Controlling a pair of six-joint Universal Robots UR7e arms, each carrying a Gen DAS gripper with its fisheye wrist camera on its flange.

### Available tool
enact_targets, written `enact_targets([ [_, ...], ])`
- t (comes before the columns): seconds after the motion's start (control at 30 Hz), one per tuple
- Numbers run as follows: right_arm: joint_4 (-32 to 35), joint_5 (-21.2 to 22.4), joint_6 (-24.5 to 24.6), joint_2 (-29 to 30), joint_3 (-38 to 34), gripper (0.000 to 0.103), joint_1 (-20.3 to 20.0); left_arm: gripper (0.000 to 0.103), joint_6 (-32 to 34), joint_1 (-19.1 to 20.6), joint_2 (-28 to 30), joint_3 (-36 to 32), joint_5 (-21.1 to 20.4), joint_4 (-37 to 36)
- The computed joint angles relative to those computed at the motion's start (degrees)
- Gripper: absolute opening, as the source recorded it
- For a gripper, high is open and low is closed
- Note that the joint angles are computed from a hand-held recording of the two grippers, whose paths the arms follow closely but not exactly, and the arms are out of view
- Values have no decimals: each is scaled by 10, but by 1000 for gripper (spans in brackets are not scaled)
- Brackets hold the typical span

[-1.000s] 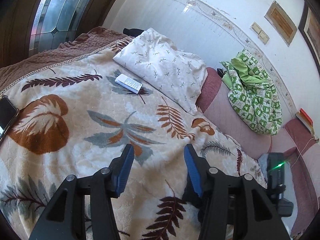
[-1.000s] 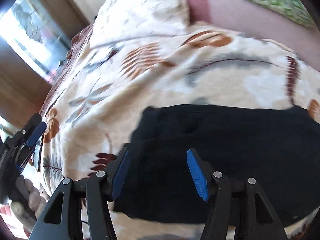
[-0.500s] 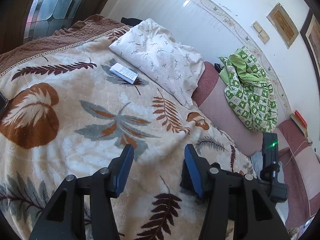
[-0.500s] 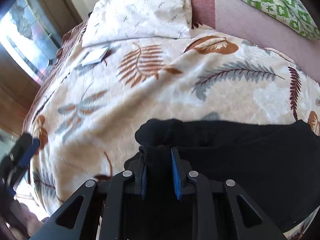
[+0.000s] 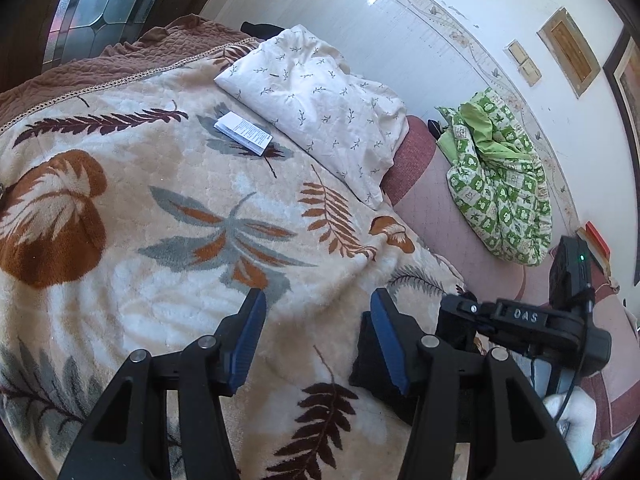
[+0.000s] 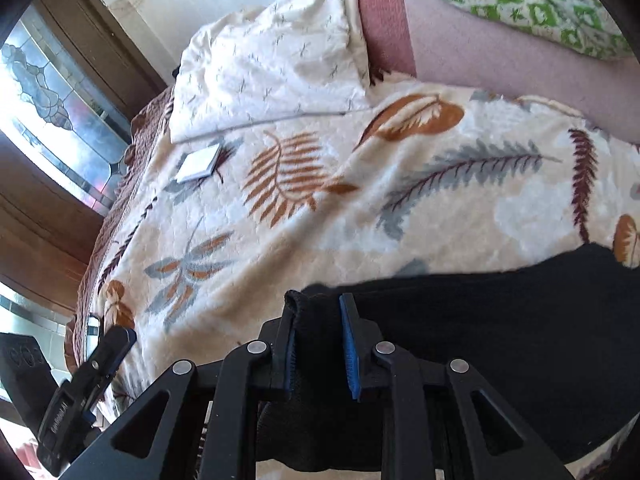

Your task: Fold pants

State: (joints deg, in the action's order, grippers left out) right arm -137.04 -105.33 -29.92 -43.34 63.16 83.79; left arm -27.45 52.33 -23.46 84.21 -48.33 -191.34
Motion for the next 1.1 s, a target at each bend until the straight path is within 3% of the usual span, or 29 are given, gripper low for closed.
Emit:
enact_targets([
  [0.13,38,-24,18,58,-66,33,9,54,1,-3,-1,4,7,-1],
  [0.17,72,-26,26,77,-90,50,8,54,0,-3,-1,5,9,-3],
  [0.2,95,-18,36,87,-102,55,6,54,-1,-3,-3,7,11,-4],
  [0.33,49,41,27,53,-41,55,2,55,-7,-1,-7,14,15,-13],
  [0.43,-34,-18,-27,19,32,55,9,55,-18,1,-10,16,9,-11],
  [0.53,-117,-80,-73,5,85,33,7,55,-18,0,-8,15,14,-11],
  [0.6,-121,-102,-69,8,94,29,0,56,-16,1,-8,14,14,-12],
  [0.67,-85,-97,-47,9,103,28,-10,56,-17,1,-9,15,16,-12],
  [0.73,-124,-103,-80,3,135,31,-4,56,-12,1,-9,17,18,-19],
  [0.8,-107,-74,-84,-8,142,41,-5,56,-6,0,-10,19,20,-29],
  [0.87,-43,-10,-43,-31,131,42,-18,57,2,-1,-8,19,17,-35],
  [0.97,-27,54,-36,-76,143,42,-42,57,17,-5,-2,13,17,-36],
  [1.1,-56,58,-27,-128,142,42,-90,58,32,-11,10,2,25,-36],
])
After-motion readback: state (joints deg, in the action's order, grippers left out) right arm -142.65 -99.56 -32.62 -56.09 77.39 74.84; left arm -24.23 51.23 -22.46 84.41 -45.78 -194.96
